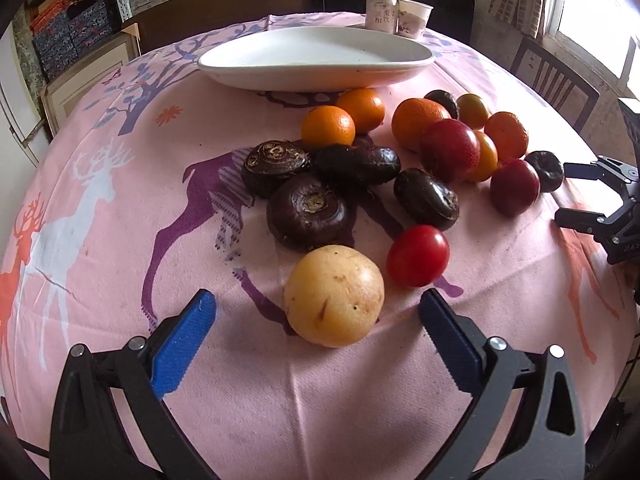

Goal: Organize fruits
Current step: 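Grasp the yellow potato with the left tool while the right tool grasps a dark brown fruit, then carry the potato and dark fruit onto the white plate and release both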

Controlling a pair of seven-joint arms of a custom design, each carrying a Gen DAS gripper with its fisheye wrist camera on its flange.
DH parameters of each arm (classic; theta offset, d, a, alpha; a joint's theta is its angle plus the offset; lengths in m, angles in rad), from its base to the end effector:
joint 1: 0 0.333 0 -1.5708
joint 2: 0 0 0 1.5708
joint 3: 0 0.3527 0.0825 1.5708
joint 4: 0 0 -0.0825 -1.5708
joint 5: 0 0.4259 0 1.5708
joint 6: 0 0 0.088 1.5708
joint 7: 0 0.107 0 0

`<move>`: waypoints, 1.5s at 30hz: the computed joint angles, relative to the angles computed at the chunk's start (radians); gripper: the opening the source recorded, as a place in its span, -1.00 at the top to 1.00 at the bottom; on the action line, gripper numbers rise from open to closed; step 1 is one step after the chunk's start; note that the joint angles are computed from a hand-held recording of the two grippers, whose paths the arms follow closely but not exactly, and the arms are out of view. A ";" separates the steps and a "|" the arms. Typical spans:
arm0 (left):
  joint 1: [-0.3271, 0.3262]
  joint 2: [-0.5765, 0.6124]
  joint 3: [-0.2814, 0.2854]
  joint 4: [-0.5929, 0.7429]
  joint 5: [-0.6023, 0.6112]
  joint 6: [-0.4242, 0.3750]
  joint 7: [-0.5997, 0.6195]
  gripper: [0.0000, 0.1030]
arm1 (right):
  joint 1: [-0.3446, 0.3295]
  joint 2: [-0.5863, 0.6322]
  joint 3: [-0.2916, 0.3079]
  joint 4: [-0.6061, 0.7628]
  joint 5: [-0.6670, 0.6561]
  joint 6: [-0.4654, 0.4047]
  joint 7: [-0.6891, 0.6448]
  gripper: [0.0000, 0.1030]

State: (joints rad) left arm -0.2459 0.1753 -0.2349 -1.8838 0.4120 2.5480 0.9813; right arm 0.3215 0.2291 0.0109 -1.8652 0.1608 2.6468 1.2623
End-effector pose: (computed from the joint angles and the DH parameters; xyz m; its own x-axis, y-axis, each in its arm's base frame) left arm 0.6083 -0.3134 0.4882 -0.1541 -0.9877 -0.0270 -0.8356 0.1448 -0.5300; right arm 0.6646 0.2243 0.4711 0.4912 -0.8708 0.0218 -0.7311 -0.4258 -0.5332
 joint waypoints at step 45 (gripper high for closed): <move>0.033 -0.037 -0.014 -0.045 -0.158 0.267 0.132 0.23 | -0.077 -0.022 0.073 0.022 0.487 0.062 -0.338 0.19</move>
